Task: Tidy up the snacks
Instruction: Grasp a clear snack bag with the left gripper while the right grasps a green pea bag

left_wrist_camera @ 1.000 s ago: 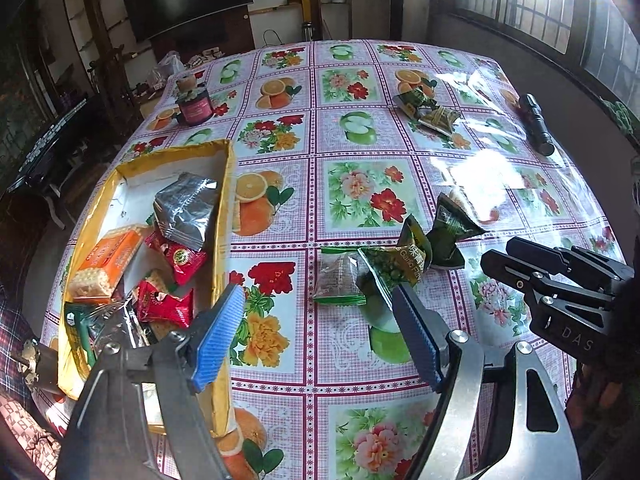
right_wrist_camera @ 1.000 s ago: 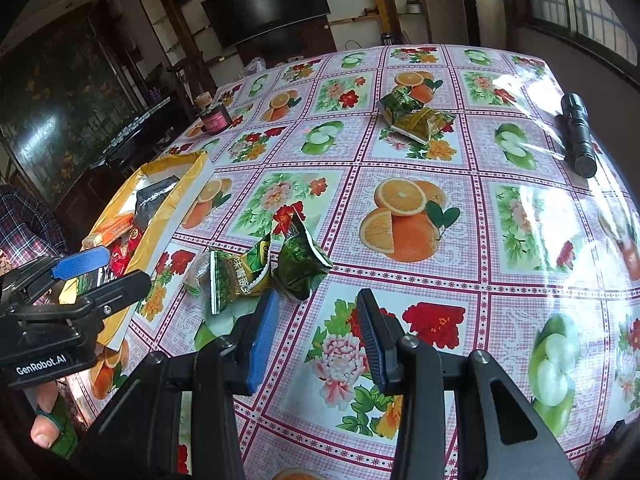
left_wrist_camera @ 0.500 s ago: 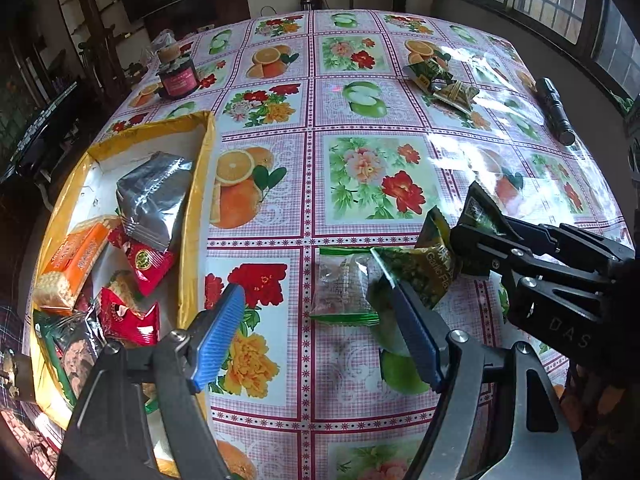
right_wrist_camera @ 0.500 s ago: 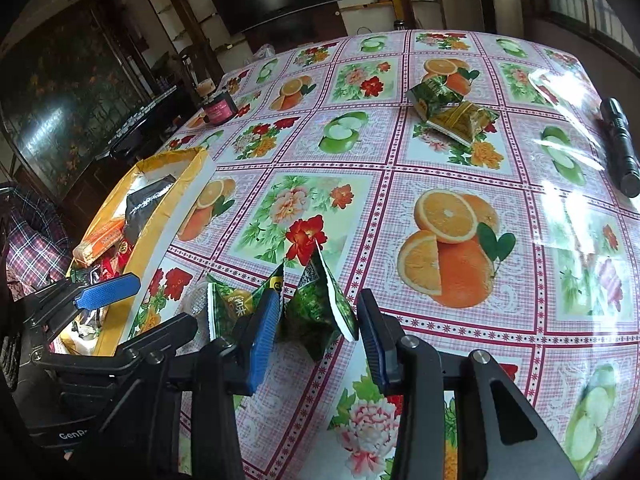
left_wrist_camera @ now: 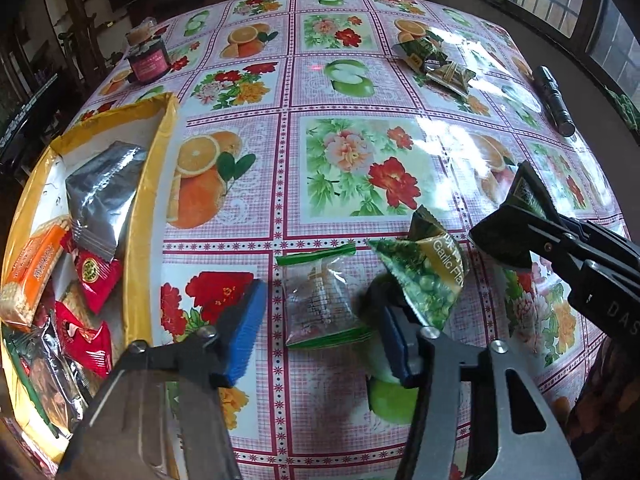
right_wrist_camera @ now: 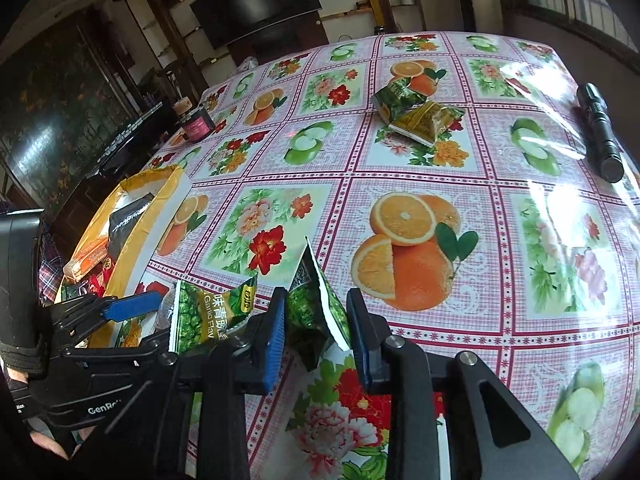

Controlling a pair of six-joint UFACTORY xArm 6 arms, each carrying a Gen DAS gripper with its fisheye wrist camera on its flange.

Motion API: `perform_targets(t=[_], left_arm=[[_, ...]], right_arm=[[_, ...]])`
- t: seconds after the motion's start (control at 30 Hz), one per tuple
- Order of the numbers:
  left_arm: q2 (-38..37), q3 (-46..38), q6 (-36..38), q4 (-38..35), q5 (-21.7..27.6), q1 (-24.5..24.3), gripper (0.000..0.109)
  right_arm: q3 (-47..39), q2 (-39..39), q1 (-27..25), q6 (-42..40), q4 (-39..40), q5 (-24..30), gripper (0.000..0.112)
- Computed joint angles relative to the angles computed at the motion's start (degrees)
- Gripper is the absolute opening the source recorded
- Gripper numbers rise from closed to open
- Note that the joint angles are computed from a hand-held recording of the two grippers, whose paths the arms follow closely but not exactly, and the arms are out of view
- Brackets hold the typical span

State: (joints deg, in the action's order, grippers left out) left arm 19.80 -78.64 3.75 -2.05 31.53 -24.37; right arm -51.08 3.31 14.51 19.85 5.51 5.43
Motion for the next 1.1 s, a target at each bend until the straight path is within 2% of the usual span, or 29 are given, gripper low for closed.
perform_targets(t=[0.03,0.2,0.33,0.47,0.6,0.73,0.87,1.0,1.1], left_arm=[[0.1,-0.2,-0.1,0.1,0.0,0.0,0.033],[-0.3,-0.2,0.3,-1.0,0.5,0.1,0.032],[-3.4,2.9,-0.4,0.2,-1.4,-0.1,0.032],[-7.4,6.6,-2.7,3.5,-4.5,-0.3,0.032],[-10.7,9.4,-2.6,3.5,-6.4,-0.1,0.032],[-13.5,12.1,-2.2,2.9,-7.9,0.3,0.032],[-16.1,14.5,-2.6,3.5,-9.3,0.9,0.032],[-18.6,17.0,-4.1,5.1,-10.6,1.9,0.032],[-19.7,18.0,-5.3,6.2,-11.1,2.7,0.032]], right_arm=[[0.7,-0.7,-0.1,0.1,0.0,-0.3,0.029],[3.3,-3.5,-0.4,3.1,-3.4,-0.9,0.029],[4.6,-4.9,-0.2,6.6,-7.2,-1.2,0.029],[5.2,-6.6,-0.4,14.4,-16.5,-0.5,0.029],[5.0,-8.5,-0.7,25.0,-29.2,1.4,0.029],[4.1,-10.7,0.1,34.9,-41.5,5.7,0.029],[1.6,-11.6,2.8,42.4,-51.8,12.8,0.029],[-0.5,-11.6,5.5,45.6,-56.9,19.1,0.029],[-1.6,-11.6,7.0,46.1,-58.0,22.0,0.029]])
